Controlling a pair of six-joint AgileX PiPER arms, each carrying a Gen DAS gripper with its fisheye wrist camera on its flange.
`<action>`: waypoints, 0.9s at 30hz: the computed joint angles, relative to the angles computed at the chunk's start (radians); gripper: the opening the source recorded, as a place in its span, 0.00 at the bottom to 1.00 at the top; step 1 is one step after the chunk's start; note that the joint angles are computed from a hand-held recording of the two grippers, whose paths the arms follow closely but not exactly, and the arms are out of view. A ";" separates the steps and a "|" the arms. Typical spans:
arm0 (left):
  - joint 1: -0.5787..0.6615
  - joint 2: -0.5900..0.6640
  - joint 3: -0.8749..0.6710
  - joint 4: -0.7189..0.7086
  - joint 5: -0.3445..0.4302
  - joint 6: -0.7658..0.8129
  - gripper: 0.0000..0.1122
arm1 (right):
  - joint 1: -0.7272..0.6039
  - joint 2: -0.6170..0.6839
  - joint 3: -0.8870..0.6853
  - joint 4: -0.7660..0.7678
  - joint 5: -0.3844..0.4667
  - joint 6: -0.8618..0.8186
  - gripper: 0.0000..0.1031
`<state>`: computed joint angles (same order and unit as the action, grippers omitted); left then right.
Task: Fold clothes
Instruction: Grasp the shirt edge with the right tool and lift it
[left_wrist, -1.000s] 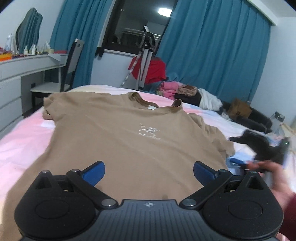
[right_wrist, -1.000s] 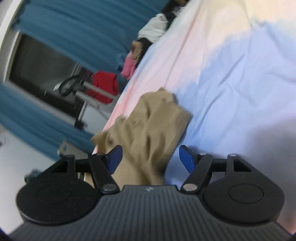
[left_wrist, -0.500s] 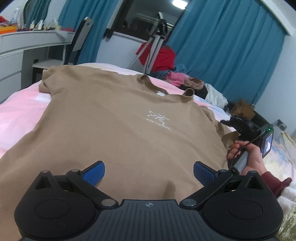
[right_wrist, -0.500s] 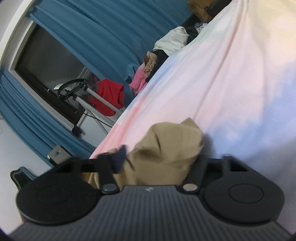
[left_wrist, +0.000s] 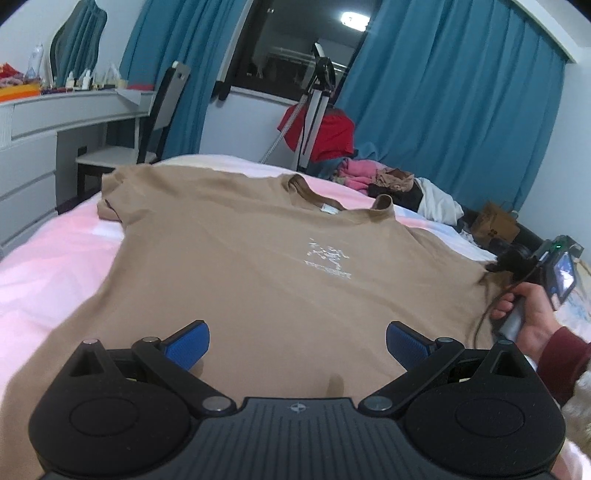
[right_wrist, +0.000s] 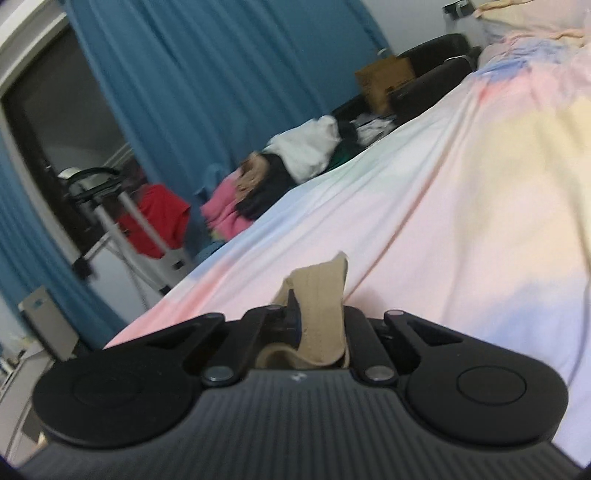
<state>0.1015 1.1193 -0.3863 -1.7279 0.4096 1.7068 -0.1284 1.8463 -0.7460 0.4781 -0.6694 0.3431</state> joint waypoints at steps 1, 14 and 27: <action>0.000 -0.001 -0.006 0.013 -0.009 -0.011 0.91 | 0.008 -0.011 0.001 0.047 0.006 -0.049 0.06; 0.299 -0.053 -0.114 0.348 0.162 -0.277 0.91 | 0.550 -0.085 -0.253 0.786 -0.232 -1.002 0.06; 0.512 0.111 -0.200 0.386 0.221 -0.265 0.91 | 0.791 0.514 -1.043 1.235 -0.186 -1.739 0.07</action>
<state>0.6138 1.2299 -0.5859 -1.3419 0.6311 1.4421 0.6626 2.3599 -1.7885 1.7131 -0.8552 -1.3957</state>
